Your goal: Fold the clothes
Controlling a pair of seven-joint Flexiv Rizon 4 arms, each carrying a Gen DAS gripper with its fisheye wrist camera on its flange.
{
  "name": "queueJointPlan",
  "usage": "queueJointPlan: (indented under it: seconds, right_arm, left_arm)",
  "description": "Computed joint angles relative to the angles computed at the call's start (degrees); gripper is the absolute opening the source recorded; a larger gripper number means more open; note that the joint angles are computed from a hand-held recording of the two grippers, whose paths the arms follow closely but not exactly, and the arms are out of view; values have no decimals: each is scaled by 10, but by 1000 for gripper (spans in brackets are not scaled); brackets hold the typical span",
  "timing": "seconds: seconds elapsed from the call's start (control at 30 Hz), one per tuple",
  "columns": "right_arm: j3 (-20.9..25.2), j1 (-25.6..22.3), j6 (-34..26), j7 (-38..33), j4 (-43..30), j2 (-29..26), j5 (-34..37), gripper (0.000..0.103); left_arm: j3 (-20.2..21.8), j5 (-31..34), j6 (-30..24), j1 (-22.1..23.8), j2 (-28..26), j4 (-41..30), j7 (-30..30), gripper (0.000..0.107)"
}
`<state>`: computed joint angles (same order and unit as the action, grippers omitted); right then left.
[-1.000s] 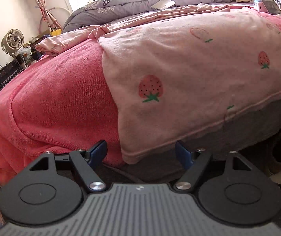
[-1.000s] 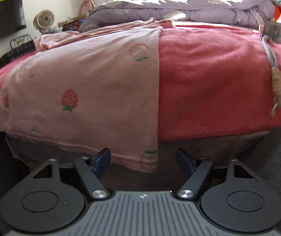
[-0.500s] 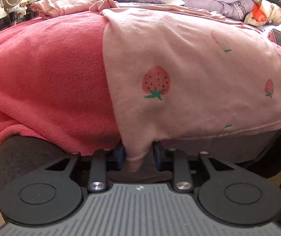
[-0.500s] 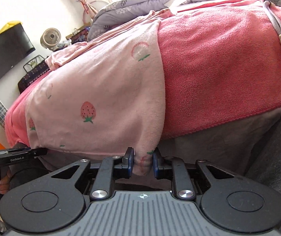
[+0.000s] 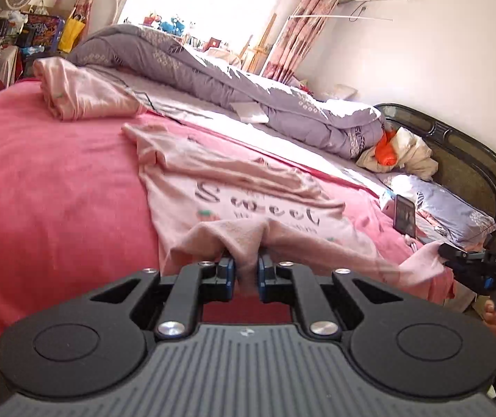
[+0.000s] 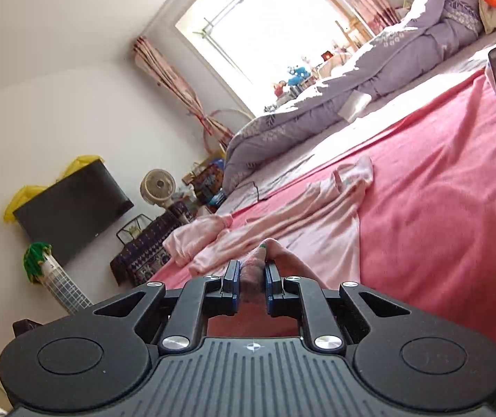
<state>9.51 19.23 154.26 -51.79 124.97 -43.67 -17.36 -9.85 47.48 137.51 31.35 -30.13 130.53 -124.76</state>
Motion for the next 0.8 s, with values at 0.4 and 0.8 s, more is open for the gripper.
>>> queueJointPlan:
  seconds: [0.4,0.8]
  right_arm:
    - [-160,168,-220,-162,-205,-66,213,63]
    - [-77,90,-261,-235,-208,-69,135,70]
  left_arm:
    - [70,-203,-127,-115,-13,-53,203,68]
    - [-90,5,-72,62,-68,-99,192,88]
